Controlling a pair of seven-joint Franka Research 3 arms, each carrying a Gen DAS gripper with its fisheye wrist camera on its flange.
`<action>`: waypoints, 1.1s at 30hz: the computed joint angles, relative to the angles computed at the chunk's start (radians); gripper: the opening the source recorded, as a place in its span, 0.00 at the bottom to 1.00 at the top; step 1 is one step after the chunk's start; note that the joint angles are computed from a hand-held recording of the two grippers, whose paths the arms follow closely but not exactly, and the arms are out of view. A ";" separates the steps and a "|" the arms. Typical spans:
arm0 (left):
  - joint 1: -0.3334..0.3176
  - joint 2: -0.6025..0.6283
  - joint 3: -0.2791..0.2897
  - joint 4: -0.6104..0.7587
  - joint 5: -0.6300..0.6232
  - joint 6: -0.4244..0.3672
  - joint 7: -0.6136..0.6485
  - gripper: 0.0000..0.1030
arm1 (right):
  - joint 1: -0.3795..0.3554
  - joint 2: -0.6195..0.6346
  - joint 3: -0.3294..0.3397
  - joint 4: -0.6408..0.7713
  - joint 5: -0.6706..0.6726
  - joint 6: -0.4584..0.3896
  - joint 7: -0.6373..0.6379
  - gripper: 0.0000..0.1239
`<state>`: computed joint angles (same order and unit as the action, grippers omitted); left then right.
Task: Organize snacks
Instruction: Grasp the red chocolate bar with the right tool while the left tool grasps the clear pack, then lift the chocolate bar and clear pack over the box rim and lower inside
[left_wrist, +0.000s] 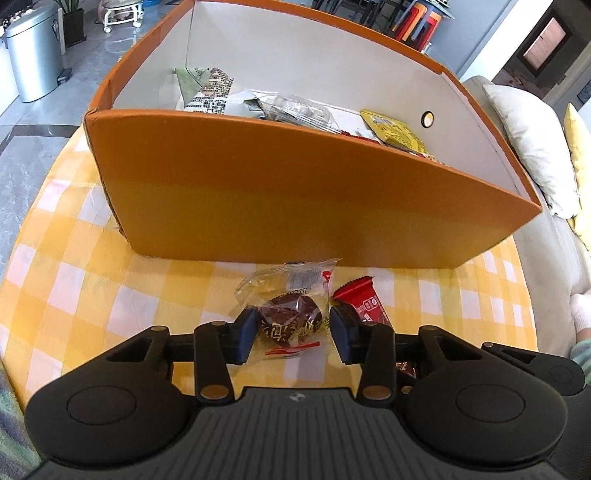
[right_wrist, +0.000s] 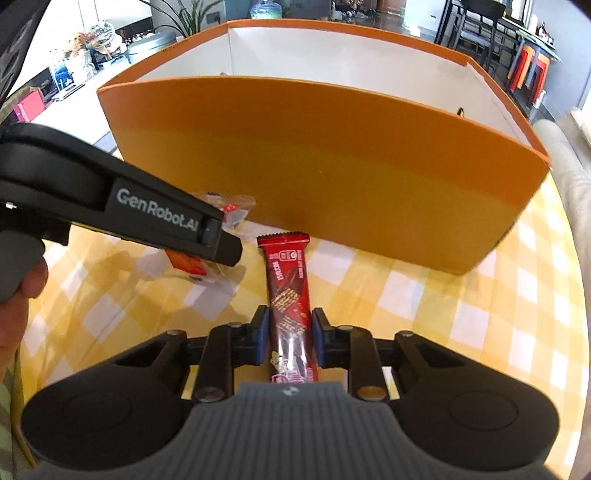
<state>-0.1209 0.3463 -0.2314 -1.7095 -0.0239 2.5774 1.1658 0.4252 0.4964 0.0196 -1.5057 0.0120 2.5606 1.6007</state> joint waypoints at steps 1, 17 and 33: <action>0.004 -0.006 -0.004 -0.007 -0.007 0.000 0.009 0.46 | -0.002 -0.003 0.001 0.001 0.005 -0.012 0.003 0.17; 0.005 -0.124 -0.023 -0.097 -0.114 -0.018 0.126 0.43 | -0.027 -0.112 0.004 -0.059 0.019 -0.140 0.132 0.17; -0.006 -0.178 -0.003 -0.058 -0.185 0.055 0.185 0.43 | -0.046 -0.222 0.013 -0.087 -0.009 -0.028 0.172 0.17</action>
<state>-0.1264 0.1681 -0.2347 -1.7678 -0.2090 2.6319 1.3512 0.3787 0.2746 0.0324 -1.5928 0.0026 2.5325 1.7722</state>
